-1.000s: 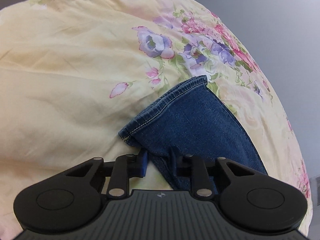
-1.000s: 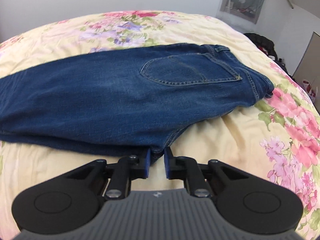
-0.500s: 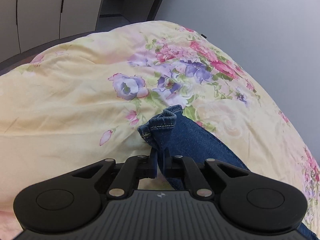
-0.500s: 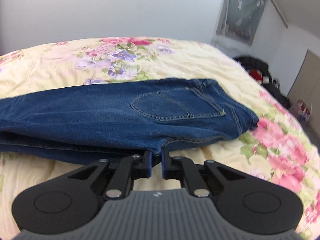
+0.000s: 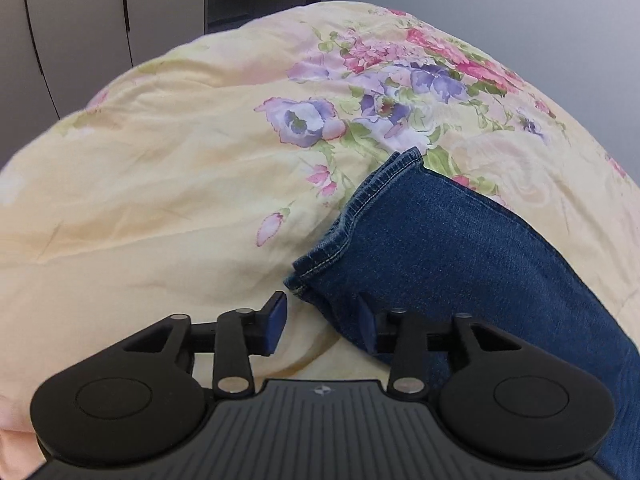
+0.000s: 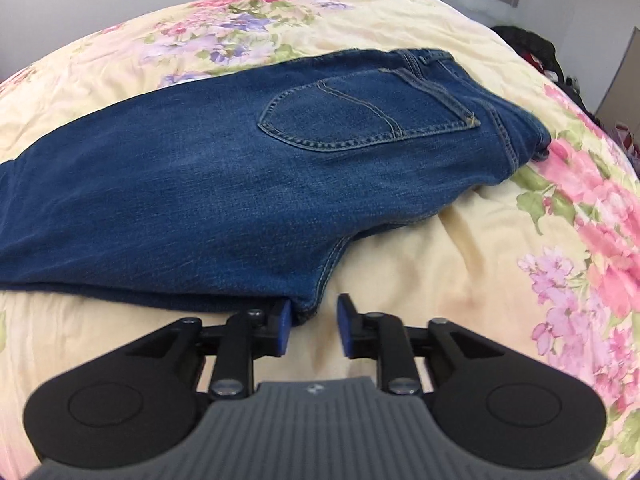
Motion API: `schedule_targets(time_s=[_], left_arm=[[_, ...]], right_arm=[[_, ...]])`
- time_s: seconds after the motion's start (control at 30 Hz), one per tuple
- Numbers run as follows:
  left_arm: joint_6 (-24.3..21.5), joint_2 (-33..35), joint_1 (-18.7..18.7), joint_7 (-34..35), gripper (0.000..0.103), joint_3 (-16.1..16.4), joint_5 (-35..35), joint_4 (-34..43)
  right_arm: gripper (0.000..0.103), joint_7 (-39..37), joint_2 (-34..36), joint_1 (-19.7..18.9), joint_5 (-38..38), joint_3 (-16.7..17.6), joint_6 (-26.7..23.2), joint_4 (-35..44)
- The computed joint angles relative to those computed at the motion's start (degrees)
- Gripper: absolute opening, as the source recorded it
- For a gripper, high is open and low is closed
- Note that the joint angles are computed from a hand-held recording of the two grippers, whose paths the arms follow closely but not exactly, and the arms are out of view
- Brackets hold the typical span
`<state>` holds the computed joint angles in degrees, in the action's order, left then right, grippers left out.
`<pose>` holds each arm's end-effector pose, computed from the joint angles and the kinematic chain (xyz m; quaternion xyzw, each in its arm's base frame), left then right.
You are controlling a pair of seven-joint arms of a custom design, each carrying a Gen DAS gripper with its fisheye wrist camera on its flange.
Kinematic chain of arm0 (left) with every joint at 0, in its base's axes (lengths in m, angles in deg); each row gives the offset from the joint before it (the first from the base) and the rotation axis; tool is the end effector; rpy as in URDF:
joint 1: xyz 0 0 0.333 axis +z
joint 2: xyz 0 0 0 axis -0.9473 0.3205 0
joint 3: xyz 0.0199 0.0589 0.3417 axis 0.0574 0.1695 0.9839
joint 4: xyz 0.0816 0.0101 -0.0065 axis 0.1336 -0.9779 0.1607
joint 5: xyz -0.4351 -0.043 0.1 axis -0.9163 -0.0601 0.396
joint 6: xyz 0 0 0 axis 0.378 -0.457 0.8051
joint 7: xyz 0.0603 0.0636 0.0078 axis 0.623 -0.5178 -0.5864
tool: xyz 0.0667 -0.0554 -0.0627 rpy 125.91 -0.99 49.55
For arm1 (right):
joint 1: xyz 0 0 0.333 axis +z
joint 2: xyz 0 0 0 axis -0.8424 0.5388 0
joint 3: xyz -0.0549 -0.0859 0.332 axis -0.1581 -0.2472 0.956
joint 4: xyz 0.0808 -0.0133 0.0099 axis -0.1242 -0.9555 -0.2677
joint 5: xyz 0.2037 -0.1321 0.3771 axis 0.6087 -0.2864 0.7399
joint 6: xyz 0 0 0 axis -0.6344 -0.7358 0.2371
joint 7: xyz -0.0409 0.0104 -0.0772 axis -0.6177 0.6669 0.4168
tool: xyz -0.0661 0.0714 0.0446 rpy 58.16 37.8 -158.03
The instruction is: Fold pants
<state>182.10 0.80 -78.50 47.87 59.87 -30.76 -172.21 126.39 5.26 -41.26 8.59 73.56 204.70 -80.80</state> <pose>0.7032 -0.1378 0.5180 -0.7994 0.5259 -0.2112 0.1994 0.5126 0.2137 0.4912 -0.5141 0.8070 -0.2663 0.1164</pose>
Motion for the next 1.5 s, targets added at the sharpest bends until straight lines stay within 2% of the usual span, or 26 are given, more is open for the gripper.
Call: schedule_targets(time_s=[0.07,0.13,0.23,0.37,0.47,0.5,0.53,0.67,0.8,0.9,1.03,1.17,1.27,1.37,1.5], left_arm=[[-0.5,-1.8,-0.5,1.5,0.048,-0.2,2.3,-1.1],[1.5,-3.8,-0.9,4.7,0.048,-1.1,4.8,-2.8],[4.6,-5.1,-0.8,16.2,0.044,-3.8,-0.9,-3.5],[7.6,-3.8,-2.6,30.4,0.041,-7.0,-10.5,-1.8],[9.0,-1.1,-5.7,35.4,0.041,-7.8,-10.4,-0.1],[9.3,-0.1,-6.9,36.0,0.041,-7.7,-9.8,0.4],[9.4,1.0,-7.9,36.4,0.041,-7.6,-9.2,1.0],[8.4,5.2,-12.0,34.8,0.038,-5.4,-5.0,3.4],[4.4,6.9,-13.7,33.6,0.031,-3.5,-2.1,4.3],[4.1,7.4,-13.0,34.1,0.031,-3.6,-2.8,4.0],[2.4,7.1,-13.3,34.0,0.031,-3.6,-2.7,4.8],[4.8,6.0,-12.5,33.6,0.032,-3.6,-3.7,4.7],[5.2,5.4,-11.8,29.8,0.038,-2.4,-3.8,5.1],[6.9,3.4,-10.4,23.9,0.050,-1.1,-3.7,3.0],[10.4,-0.8,-6.1,17.3,0.055,-1.1,-9.4,-2.7]], right_arm=[[0.023,0.2,-1.6,0.6,-2.2,1.2,-0.5,-0.7],[0.023,0.1,-2.9,1.0,-4.0,1.8,1.7,-1.4],[0.022,-1.8,-2.6,1.2,-5.4,1.7,8.3,-1.2],[0.021,-2.5,2.4,1.0,-8.7,1.9,16.5,2.4],[0.019,-3.3,7.9,1.6,-10.0,1.5,20.9,6.4],[0.016,-3.6,9.8,2.1,-10.0,1.2,21.8,7.8],[0.012,-4.0,11.8,2.6,-9.8,0.9,22.2,9.4],[0.011,-5.0,17.4,4.8,-9.3,-0.9,22.9,13.3],[0.009,-7.4,19.1,5.9,-6.5,-2.5,23.1,12.8],[0.007,-8.5,19.2,6.0,-5.2,-3.3,24.3,12.0],[0.007,-10.6,19.2,6.3,-3.6,-3.5,23.4,12.6],[0.010,-10.1,18.7,6.0,-3.7,-3.9,26.6,13.3],[0.010,-13.3,20.9,5.7,-2.4,-3.9,27.6,16.7],[0.010,-17.3,24.6,5.9,-0.8,-4.2,27.7,21.7],[0.010,-22.9,29.8,6.2,3.5,-4.2,27.7,27.9]])
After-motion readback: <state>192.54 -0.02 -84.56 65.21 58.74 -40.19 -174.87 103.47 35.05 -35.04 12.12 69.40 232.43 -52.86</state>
